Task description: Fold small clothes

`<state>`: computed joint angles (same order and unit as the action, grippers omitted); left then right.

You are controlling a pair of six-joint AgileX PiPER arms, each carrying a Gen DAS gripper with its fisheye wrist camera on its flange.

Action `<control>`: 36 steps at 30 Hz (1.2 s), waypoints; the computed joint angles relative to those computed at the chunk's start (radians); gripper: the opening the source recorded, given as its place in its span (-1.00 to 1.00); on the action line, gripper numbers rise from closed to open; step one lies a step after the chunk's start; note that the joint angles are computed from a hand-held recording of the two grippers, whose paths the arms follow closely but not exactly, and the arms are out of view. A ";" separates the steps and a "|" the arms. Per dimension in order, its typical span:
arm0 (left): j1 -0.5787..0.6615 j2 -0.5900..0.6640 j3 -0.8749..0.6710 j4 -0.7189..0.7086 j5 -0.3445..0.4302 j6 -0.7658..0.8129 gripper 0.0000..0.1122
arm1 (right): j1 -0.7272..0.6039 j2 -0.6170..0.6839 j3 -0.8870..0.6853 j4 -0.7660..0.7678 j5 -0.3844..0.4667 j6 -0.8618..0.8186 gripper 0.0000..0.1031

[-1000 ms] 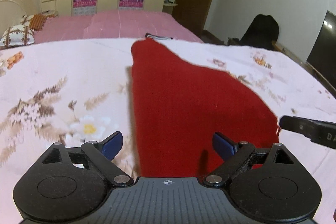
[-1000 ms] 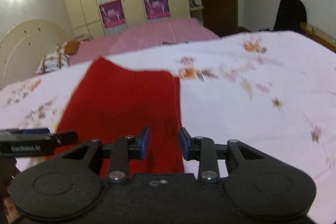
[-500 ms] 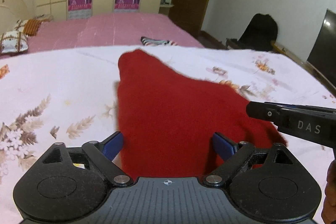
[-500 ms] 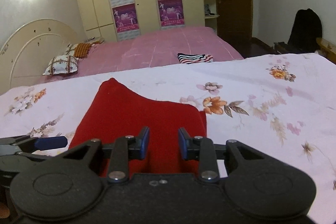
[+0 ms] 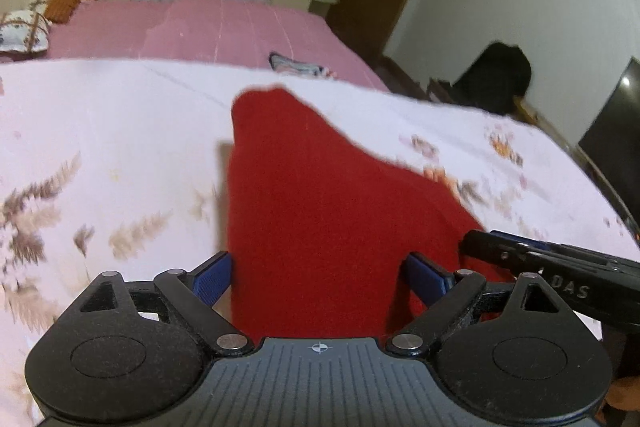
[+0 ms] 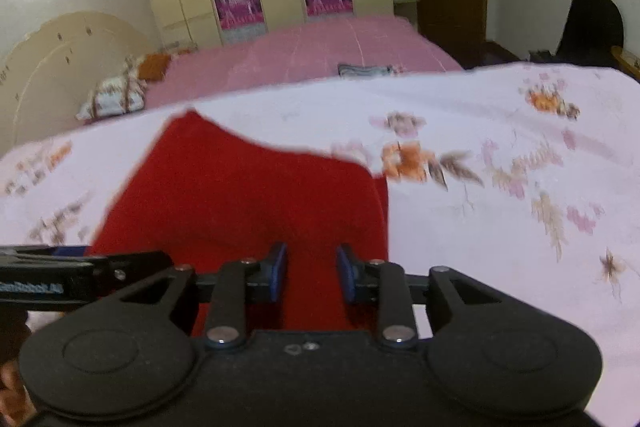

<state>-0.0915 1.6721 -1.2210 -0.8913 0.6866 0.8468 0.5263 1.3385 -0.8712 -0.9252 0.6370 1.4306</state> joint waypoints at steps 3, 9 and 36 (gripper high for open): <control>-0.032 0.044 -0.069 0.049 -0.054 -0.059 0.63 | -0.045 0.040 -0.057 -0.009 -0.031 -0.033 -0.44; -0.074 0.192 -0.250 0.243 -0.110 -0.359 0.63 | -0.143 0.158 -0.160 0.004 -0.098 -0.061 -0.42; -0.097 0.076 -0.104 0.225 -0.179 -0.190 0.63 | -0.131 0.264 -0.105 -0.210 -0.071 0.150 -0.39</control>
<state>-0.1882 1.7483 -1.3249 -0.6662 0.5071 0.6564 0.3955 1.6028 -0.9760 -1.1355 0.5657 1.5805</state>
